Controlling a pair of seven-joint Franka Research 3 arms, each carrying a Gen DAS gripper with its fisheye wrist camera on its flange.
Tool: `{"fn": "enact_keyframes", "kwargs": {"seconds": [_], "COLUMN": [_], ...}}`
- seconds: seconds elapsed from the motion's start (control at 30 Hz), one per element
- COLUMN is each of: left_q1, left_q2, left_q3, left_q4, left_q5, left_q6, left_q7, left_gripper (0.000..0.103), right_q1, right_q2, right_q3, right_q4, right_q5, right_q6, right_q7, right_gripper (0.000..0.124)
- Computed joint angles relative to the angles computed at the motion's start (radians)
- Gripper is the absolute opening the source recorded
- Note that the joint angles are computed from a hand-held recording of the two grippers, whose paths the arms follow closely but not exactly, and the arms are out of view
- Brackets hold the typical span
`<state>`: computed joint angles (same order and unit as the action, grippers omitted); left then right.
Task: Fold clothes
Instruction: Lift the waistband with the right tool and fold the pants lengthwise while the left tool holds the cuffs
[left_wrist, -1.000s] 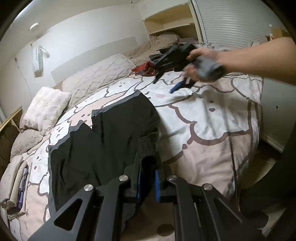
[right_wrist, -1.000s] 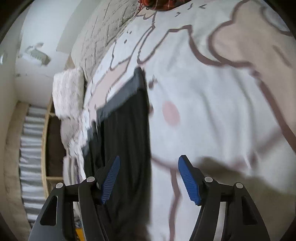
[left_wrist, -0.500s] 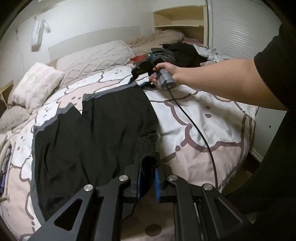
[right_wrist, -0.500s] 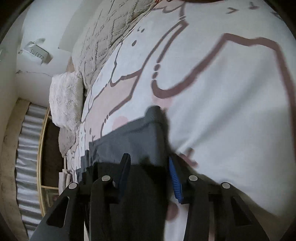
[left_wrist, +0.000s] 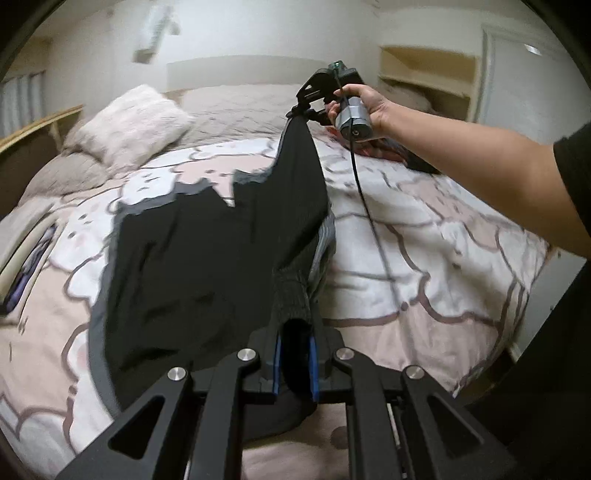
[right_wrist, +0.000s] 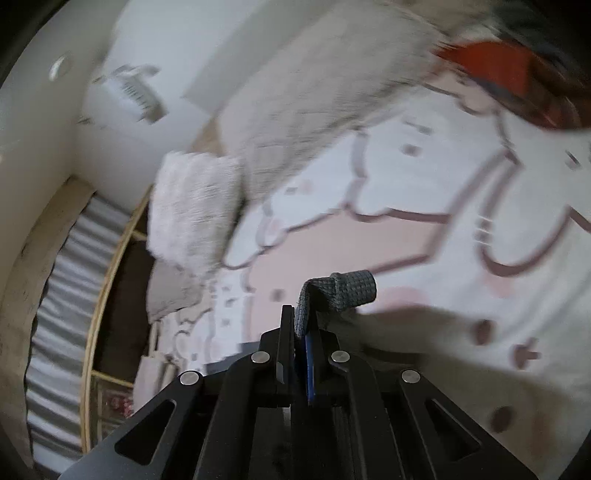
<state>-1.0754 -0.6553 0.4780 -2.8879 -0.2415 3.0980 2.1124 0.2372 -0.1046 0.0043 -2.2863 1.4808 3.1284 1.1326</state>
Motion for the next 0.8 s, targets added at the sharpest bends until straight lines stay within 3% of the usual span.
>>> {"fn": "enact_keyframes", "kwargs": {"seconds": [0.17,0.3,0.5,0.8], "left_q1": [0.105,0.2,0.271,0.284], "left_q2": [-0.059,-0.063,-0.035,0.022], "left_q3": [-0.018,-0.029,0.006,0.063], "left_q4": [-0.046,-0.072,-0.068,-0.028], "left_q5": [0.025,0.063,0.058,-0.056], "left_q6": [0.029,0.02,-0.037,-0.115], "left_q7": [-0.029,-0.056,-0.055,0.04], "left_gripper": [0.012,0.012,0.012,0.012], "right_q1": [-0.02,0.025,0.085,0.15], "right_q2": [0.097,0.224,0.474,0.848], "right_q3": [0.052,0.011,0.006,-0.004], "right_q4": [0.087,0.228,0.528,1.034], "right_q5": [-0.66,-1.011,-1.173,-1.268], "right_q6": [-0.001,-0.07,-0.222,-0.496], "right_q7": [0.591,0.917,1.046,1.114], "right_gripper": [0.005,0.005,0.005,0.005]}}
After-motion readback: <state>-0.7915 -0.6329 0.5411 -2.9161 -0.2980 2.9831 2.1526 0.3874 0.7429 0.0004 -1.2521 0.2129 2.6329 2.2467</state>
